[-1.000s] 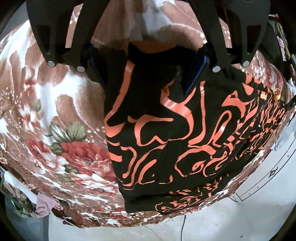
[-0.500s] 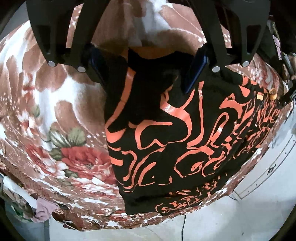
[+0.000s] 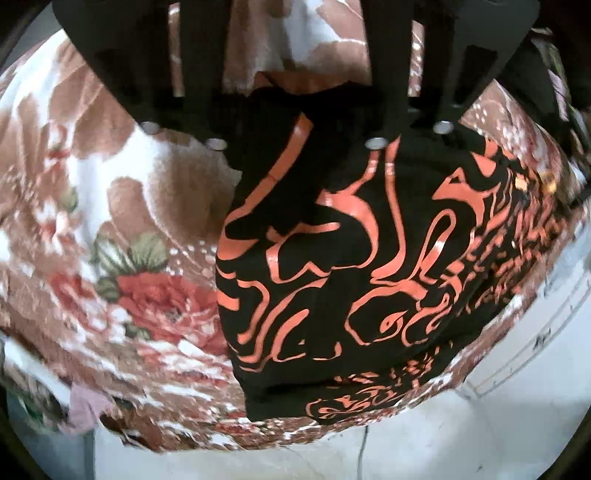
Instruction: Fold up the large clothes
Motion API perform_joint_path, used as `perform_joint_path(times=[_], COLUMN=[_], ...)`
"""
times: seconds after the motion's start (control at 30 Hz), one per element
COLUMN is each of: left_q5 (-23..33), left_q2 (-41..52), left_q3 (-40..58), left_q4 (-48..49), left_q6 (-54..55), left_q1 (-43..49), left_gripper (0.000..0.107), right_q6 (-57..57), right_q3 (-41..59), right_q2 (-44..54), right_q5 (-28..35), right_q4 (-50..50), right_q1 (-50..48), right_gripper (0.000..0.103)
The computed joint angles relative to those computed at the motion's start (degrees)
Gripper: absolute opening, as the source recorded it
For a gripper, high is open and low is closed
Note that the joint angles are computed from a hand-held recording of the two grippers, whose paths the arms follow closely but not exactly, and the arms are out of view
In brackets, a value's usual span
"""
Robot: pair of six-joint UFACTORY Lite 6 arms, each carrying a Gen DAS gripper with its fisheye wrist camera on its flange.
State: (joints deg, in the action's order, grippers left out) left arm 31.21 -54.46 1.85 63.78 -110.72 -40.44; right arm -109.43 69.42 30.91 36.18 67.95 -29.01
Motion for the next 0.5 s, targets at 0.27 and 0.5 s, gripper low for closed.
perform_joint_path(times=[0.27,0.5], left_q5=[3.54,-6.05], left_q2=[5.3,12.02], left_q3=[5.54,20.14], left_q4=[7.19,6.06], left_q6=[-4.47,9.72], left_q1=[-4.41,6.7], left_gripper=[0.01,0.01], right_q6=[-7.37,-4.15], right_q3=[-7.26,-6.29], right_q2=[-10.68,-18.82], right_q5=[-0.59,-1.52], right_q4=[7.65,8.56], right_q1=[0.84,7.1], right_gripper=[0.011,0.01])
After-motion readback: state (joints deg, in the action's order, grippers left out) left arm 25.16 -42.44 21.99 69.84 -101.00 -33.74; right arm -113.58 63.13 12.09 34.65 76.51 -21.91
